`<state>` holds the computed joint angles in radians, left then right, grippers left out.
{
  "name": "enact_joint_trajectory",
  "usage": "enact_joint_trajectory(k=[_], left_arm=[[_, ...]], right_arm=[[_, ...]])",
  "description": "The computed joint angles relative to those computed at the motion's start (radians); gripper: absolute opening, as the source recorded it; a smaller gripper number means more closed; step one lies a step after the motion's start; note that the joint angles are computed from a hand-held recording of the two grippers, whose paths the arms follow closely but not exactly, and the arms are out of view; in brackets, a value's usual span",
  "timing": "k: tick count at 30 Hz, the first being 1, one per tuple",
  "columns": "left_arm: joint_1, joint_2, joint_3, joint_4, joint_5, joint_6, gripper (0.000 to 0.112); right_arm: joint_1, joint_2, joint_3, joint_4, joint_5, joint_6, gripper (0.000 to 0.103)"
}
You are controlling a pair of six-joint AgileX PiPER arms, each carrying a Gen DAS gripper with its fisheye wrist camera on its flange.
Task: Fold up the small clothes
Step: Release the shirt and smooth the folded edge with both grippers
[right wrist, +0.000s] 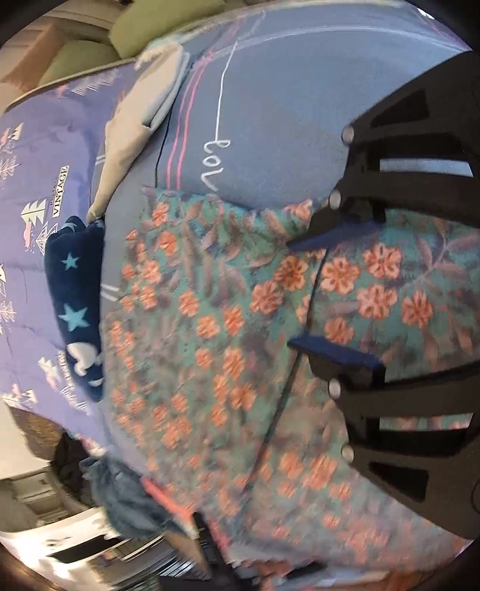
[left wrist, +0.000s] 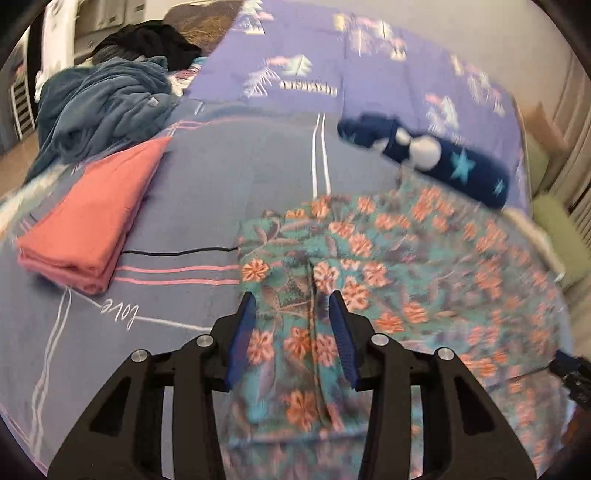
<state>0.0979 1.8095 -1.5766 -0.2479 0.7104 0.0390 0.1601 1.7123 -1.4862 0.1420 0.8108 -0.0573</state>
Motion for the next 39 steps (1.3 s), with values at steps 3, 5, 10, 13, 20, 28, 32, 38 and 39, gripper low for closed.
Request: enact_joint_trajectory(k=[3,5,10,13,20,28,32,38,39], left_arm=[[0.017,-0.043,0.006,-0.019,-0.009,0.042,0.044],[-0.006,-0.043,-0.013,0.057,-0.009,-0.008,0.047],[-0.014,-0.087,0.052,0.104,-0.014,-0.033,0.052],[-0.003,-0.162,0.174,0.080,-0.050,0.011,0.056],[0.066,-0.349,0.428,-0.054,-0.064,0.130,0.067],[0.191,-0.480,0.632,-0.339,0.070,0.410,0.069],[0.225,-0.571,0.718,-0.384,0.097,0.486,0.069],[0.306,-0.701,0.799,-0.364,0.215,0.562,0.069],[0.336,-0.731,0.818,-0.377,0.245,0.590,0.069]], right_arm=[[-0.013,0.032,-0.108,0.006,0.035,0.002,0.054],[-0.001,0.079,-0.211,-0.064,0.067,0.069,0.055],[-0.034,0.077,-0.191,0.052,0.083,0.027,0.057],[-0.029,-0.001,-0.035,0.015,0.011,0.014,0.057],[-0.156,-0.176,0.220,0.146,-0.055,-0.105,0.057],[-0.318,-0.340,0.431,0.353,-0.023,-0.321,0.047],[-0.389,-0.392,0.496,0.454,0.040,-0.437,0.037],[-0.527,-0.502,0.617,0.581,0.163,-0.619,0.037],[-0.556,-0.521,0.637,0.600,0.189,-0.650,0.037]])
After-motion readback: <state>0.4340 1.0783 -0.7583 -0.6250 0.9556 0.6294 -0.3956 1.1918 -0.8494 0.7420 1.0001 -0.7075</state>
